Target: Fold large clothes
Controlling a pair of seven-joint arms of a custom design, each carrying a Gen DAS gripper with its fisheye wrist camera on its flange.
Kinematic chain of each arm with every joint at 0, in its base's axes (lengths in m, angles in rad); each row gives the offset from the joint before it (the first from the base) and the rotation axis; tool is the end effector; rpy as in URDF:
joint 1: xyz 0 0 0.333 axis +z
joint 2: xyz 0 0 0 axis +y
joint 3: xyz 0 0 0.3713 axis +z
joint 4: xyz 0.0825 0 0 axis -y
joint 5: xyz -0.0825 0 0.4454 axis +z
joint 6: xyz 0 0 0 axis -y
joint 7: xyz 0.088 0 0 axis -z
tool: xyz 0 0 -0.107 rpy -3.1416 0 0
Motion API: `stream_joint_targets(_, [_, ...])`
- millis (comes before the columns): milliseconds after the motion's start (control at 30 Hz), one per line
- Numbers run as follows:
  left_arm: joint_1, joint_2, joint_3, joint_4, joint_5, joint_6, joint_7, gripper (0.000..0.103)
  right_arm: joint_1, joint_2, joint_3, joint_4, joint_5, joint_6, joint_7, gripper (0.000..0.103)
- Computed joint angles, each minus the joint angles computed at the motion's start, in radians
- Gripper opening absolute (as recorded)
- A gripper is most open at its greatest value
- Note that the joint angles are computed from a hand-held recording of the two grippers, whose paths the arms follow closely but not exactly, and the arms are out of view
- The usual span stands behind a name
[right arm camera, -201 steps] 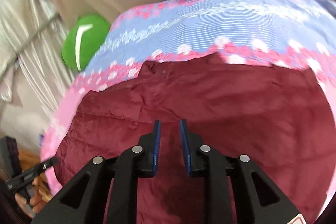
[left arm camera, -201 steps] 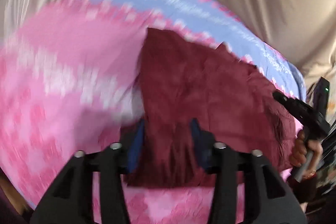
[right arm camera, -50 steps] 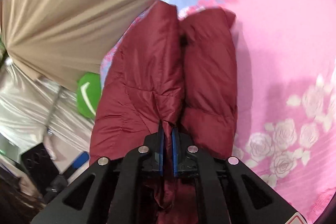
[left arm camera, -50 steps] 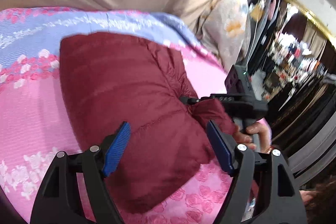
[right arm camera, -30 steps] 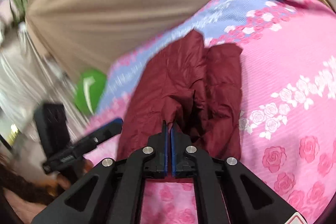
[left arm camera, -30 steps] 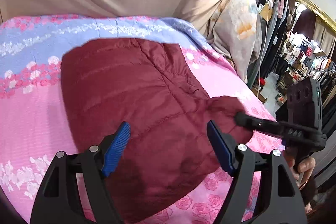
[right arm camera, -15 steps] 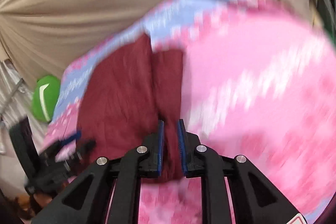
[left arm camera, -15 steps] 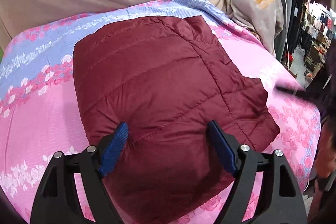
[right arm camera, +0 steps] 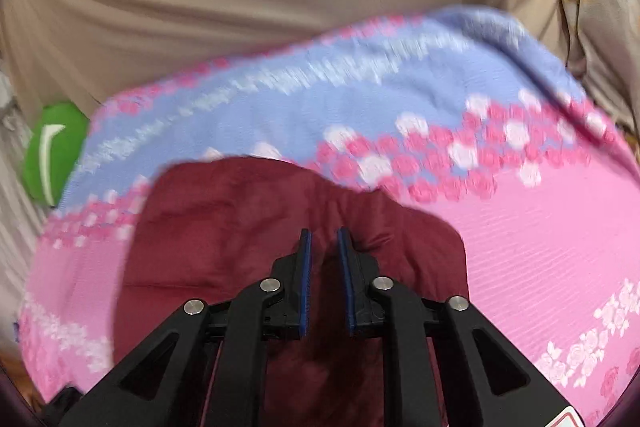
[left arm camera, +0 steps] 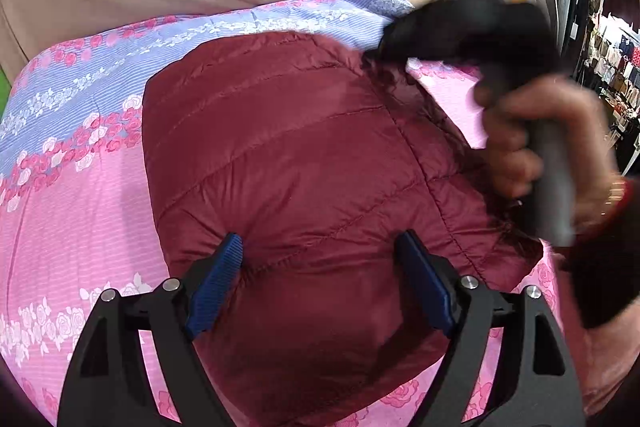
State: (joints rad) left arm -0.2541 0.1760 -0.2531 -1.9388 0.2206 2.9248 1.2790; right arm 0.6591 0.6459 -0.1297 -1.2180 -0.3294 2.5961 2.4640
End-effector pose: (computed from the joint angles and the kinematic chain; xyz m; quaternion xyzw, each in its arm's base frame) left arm 0.6160 -0.3458 0.5172 -0.5115 0.7613 -0.3498 0.1908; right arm 0.7333 0.4788 0.5109 -0.6217 0.6804 -0.1867 0.3401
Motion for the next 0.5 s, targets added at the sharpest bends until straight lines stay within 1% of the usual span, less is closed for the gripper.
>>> stream_joint_targets(33, [0.014,0.0,-0.016,-0.002,-0.029,0.009,0.031,0.079,-0.01,0.028,0.004,0.021,0.015,-0.027,0.0,0.001])
stream_joint_targets(67, [0.025,-0.003,-0.028,-0.007,-0.054,0.02,0.057,0.079,-0.023,0.045,0.014,0.028,0.034,-0.034,-0.004,0.0])
stream_joint_targets(100, [0.036,-0.011,-0.04,-0.016,-0.082,0.043,0.082,0.079,-0.045,0.056,0.03,0.015,0.066,-0.005,-0.006,0.0])
stream_joint_targets(167, [0.043,-0.025,-0.046,-0.028,-0.114,0.062,0.096,0.079,-0.067,0.041,0.045,-0.043,0.114,0.072,-0.003,0.0])
stream_joint_targets(200, [0.057,-0.031,-0.06,-0.031,-0.155,0.065,0.122,0.079,-0.067,0.035,0.043,-0.055,0.127,0.085,-0.006,0.0])
stream_joint_targets(233, [0.076,-0.04,-0.077,-0.036,-0.212,0.065,0.157,0.079,-0.047,0.022,0.02,-0.068,0.118,0.077,0.008,0.0])
stream_joint_targets(267, [0.082,-0.049,-0.08,-0.04,-0.245,0.065,0.172,0.079,-0.017,-0.001,-0.013,-0.091,0.093,0.07,0.039,0.0])
stream_joint_targets(300, [0.08,-0.057,-0.071,-0.045,-0.257,0.066,0.171,0.079,0.025,-0.03,-0.061,-0.133,0.082,0.094,0.062,0.005])
stream_joint_targets(333, [0.074,-0.067,-0.053,-0.051,-0.247,0.061,0.153,0.079,0.048,-0.09,-0.074,-0.209,0.012,0.153,0.127,0.014])
stream_joint_targets(367, [0.068,-0.073,-0.038,-0.054,-0.234,0.055,0.139,0.079,0.08,-0.141,-0.101,-0.279,-0.038,0.214,0.173,0.014])
stream_joint_targets(400, [0.061,-0.082,-0.019,-0.064,-0.209,0.051,0.11,0.079,0.121,-0.189,-0.134,-0.34,-0.1,0.253,0.222,0.014])
stream_joint_targets(433, [0.06,-0.085,-0.011,-0.068,-0.204,0.044,0.099,0.079,0.185,-0.245,-0.185,-0.403,-0.197,0.268,0.292,0.014])
stream_joint_targets(467, [0.063,-0.088,-0.01,-0.072,-0.217,0.031,0.105,0.079,0.219,-0.281,-0.202,-0.441,-0.265,0.267,0.331,0.014])
stream_joint_targets(500, [0.066,-0.088,-0.014,-0.074,-0.24,0.016,0.122,0.079,0.235,-0.311,-0.199,-0.474,-0.308,0.261,0.347,0.014])
